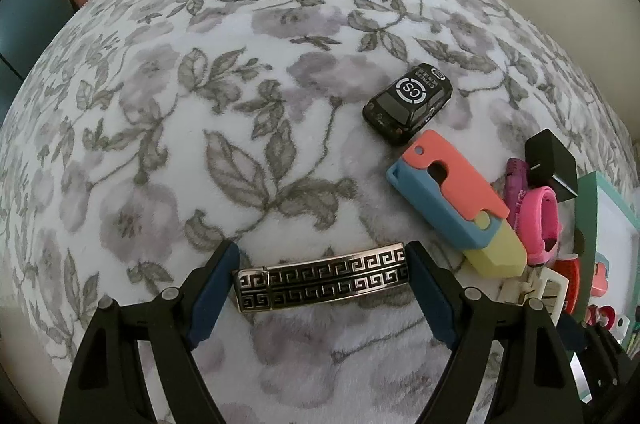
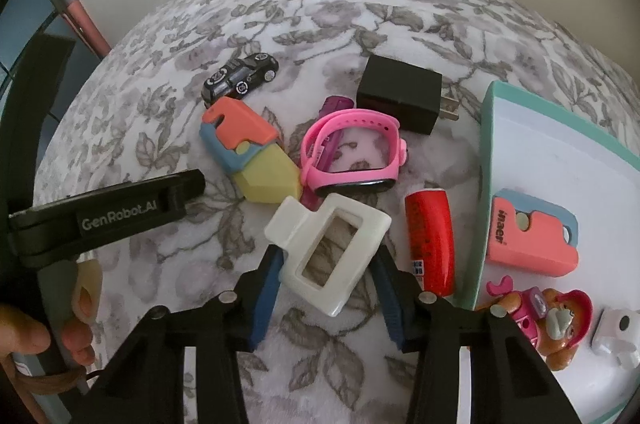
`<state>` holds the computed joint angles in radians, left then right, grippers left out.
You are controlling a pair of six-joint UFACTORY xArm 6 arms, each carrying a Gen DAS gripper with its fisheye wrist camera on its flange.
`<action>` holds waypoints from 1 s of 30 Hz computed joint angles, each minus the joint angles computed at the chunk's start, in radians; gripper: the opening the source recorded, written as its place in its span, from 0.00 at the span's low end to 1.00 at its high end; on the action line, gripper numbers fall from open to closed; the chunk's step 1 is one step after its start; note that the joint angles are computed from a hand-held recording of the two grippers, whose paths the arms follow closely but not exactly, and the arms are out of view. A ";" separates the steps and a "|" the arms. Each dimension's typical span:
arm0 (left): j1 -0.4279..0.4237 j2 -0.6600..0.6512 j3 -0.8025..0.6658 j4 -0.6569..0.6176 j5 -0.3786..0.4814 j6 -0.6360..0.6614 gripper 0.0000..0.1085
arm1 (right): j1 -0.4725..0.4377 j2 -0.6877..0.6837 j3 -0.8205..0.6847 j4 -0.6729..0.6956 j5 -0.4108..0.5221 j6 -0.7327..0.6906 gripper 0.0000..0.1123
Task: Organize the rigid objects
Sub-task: 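Carry the clip and gold bar into the teal tray and open both grippers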
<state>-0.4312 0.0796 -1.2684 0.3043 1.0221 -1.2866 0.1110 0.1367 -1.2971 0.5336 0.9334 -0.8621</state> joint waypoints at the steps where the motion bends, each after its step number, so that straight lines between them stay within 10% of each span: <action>1: -0.001 -0.003 0.002 0.001 0.000 -0.005 0.78 | -0.003 -0.001 0.001 0.001 0.002 -0.002 0.43; 19: -0.047 -0.032 -0.076 0.071 0.060 -0.040 0.78 | -0.099 -0.028 -0.043 0.195 0.088 -0.032 0.43; 30: -0.097 0.138 -0.397 0.088 0.161 0.050 0.78 | -0.167 -0.018 -0.081 0.261 0.016 0.017 0.43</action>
<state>-0.5279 0.2177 -1.6657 0.3921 1.1827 -1.2370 -0.0564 0.1192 -1.3781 0.7949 0.9495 -0.8456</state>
